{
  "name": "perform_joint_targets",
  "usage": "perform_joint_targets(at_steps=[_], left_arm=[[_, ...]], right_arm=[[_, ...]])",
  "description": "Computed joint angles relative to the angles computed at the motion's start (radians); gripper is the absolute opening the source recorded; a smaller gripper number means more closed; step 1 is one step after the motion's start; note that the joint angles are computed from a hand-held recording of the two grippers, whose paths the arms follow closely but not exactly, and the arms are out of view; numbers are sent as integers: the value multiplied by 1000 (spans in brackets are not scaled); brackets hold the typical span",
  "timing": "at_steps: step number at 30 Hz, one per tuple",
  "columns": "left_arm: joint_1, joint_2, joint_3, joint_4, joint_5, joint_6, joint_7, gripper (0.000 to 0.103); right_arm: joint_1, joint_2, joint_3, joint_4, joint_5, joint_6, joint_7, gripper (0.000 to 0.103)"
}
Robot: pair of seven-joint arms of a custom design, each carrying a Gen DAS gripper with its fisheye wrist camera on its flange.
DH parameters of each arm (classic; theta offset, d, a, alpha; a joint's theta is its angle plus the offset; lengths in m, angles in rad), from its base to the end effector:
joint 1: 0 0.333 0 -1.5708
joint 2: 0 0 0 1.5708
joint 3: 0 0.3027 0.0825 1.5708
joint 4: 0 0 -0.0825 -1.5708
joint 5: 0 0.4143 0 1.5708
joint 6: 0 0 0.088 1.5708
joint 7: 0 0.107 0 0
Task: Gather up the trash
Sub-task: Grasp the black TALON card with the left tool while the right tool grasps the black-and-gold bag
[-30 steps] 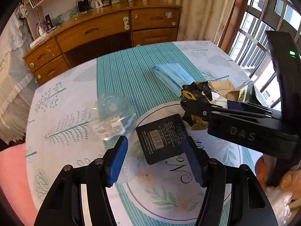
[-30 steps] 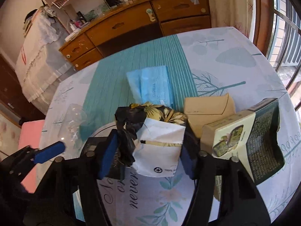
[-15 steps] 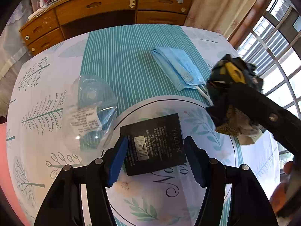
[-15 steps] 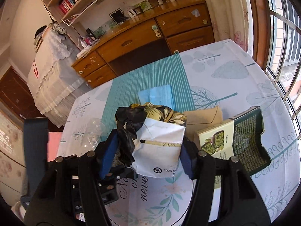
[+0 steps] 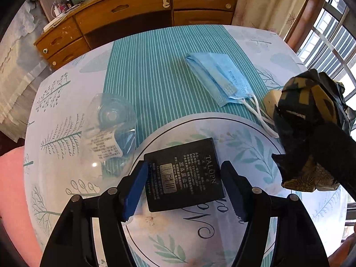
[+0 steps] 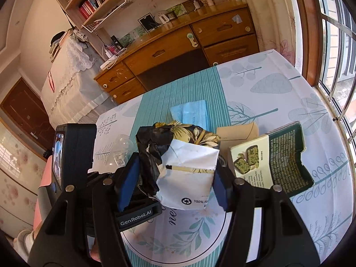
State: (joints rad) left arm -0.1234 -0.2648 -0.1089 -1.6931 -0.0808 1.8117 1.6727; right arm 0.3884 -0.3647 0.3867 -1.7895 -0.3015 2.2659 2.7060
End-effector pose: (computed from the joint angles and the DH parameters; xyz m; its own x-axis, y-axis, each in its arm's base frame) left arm 0.5034 -0.1353 0.7201 -0.3282 -0.9445 0.0134 -0.8771 0.2994 -0.3756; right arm 0.3421 0.3900 0.7669 -0.0306 -0.9032 -0.4282 -0.6683 0.3370 -0.6631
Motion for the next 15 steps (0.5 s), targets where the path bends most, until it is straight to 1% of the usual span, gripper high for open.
perform_joint_targets(at_steps=[1, 2, 3, 8, 13, 14, 15], left_arm=[[-1, 13, 4, 17, -10, -34, 6, 73], [1, 19, 2, 23, 0, -55, 10, 82], [2, 11, 2, 10, 4, -47, 21, 87], [0, -20, 4, -37, -10, -14, 27, 89], [0, -38, 0, -64, -2, 19, -12, 90], [-1, -43, -3, -70, 4, 25, -23, 90], [-2, -51, -4, -79, 6, 34, -32, 84]], right_arm=[[3, -6, -4, -7, 6, 4, -2, 57], [5, -14, -6, -17, 12, 9, -4, 57], [6, -21, -8, -24, 17, 14, -8, 57], [-1, -60, -9, -73, 45, 39, -9, 57], [-13, -100, -11, -123, 80, 56, -14, 57], [-15, -107, -10, -131, 87, 61, -14, 57], [-18, -116, -9, -140, 93, 66, -14, 57]])
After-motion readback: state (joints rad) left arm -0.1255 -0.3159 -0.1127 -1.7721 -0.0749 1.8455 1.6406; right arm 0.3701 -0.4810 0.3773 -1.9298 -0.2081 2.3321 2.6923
